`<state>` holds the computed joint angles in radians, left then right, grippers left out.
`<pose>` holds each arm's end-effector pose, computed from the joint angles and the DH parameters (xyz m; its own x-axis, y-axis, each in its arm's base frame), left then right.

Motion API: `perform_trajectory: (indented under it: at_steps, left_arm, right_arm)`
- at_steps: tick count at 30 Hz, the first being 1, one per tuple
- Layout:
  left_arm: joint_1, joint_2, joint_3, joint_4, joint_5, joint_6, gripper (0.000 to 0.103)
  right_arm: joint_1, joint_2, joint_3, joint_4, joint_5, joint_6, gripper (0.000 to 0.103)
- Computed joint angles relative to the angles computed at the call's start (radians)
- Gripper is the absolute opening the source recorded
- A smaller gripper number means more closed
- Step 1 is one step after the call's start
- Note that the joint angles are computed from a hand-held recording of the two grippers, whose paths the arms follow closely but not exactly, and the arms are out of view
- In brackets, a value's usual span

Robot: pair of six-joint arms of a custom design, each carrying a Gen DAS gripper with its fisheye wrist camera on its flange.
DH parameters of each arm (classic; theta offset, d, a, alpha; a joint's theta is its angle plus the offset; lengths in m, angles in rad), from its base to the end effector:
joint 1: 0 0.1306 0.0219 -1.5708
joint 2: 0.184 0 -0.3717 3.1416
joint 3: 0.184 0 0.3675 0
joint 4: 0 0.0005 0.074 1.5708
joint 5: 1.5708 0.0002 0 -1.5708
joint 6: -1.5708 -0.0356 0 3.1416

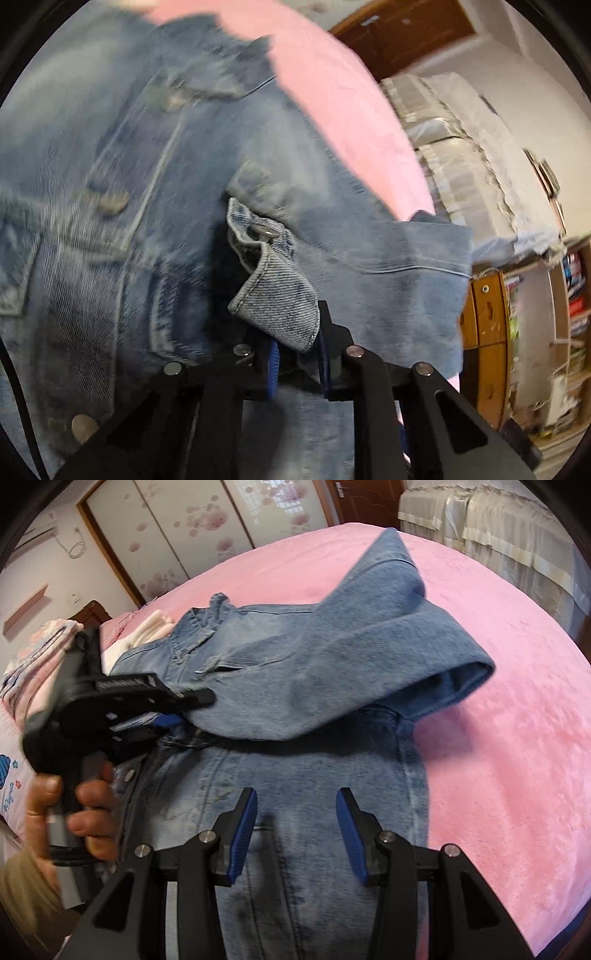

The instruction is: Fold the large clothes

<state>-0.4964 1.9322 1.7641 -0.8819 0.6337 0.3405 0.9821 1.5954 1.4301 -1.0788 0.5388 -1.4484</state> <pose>0.5419 -0.3181 0.2977 -0.9336 0.1996 -0.2975 0.3512 0.6736 -0.6503 0.2903 0.4010 0.3347 -0.6819 0.5128 -0.5215 0.4460 0.8567 0.2592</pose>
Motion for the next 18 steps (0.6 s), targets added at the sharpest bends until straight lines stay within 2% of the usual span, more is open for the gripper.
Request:
perform_trajectory:
  at_steps: [2, 5, 8, 11, 13, 14, 15, 16, 17, 18]
  left_arm:
    - [-0.004, -0.012, 0.04, 0.0, 0.01, 0.01, 0.014]
    - [-0.011, -0.016, 0.147, 0.007, 0.013, 0.017, 0.014]
    - [-0.013, 0.024, 0.32, -0.039, 0.02, -0.001, 0.014]
    - [-0.009, 0.106, 0.537, -0.146, -0.008, -0.05, 0.014]
    - [0.001, 0.176, 0.697, -0.228, -0.016, -0.081, 0.014]
    - [0.001, 0.206, 0.767, -0.248, -0.035, -0.092, 0.014]
    - [0.016, 0.209, 0.786, -0.264, -0.039, -0.116, 0.013]
    - [0.027, 0.214, 0.805, -0.267, -0.054, -0.133, 0.013]
    - [0.038, 0.21, 0.806, -0.262, -0.07, -0.147, 0.013]
    - [0.064, 0.182, 0.759, -0.243, -0.066, -0.17, 0.013]
  right_arm:
    - [-0.003, -0.005, -0.006, -0.044, 0.007, -0.04, 0.048]
    - [-0.013, -0.026, -0.031, -0.118, 0.044, -0.127, 0.062]
    - [-0.034, -0.027, -0.03, -0.215, 0.084, -0.189, 0.067]
    - [-0.083, -0.04, -0.04, -0.199, 0.093, -0.151, 0.067]
    - [-0.121, -0.026, -0.017, -0.181, 0.111, -0.08, 0.067]
    - [-0.135, -0.01, 0.007, -0.185, 0.127, -0.038, 0.061]
    - [-0.147, 0.007, 0.027, -0.19, 0.137, -0.003, 0.048]
    - [-0.162, 0.037, 0.071, -0.221, 0.147, 0.043, 0.003]
    - [-0.173, 0.055, 0.098, -0.234, 0.134, 0.074, 0.004]
    - [-0.177, 0.067, 0.122, -0.241, 0.138, 0.095, 0.004]
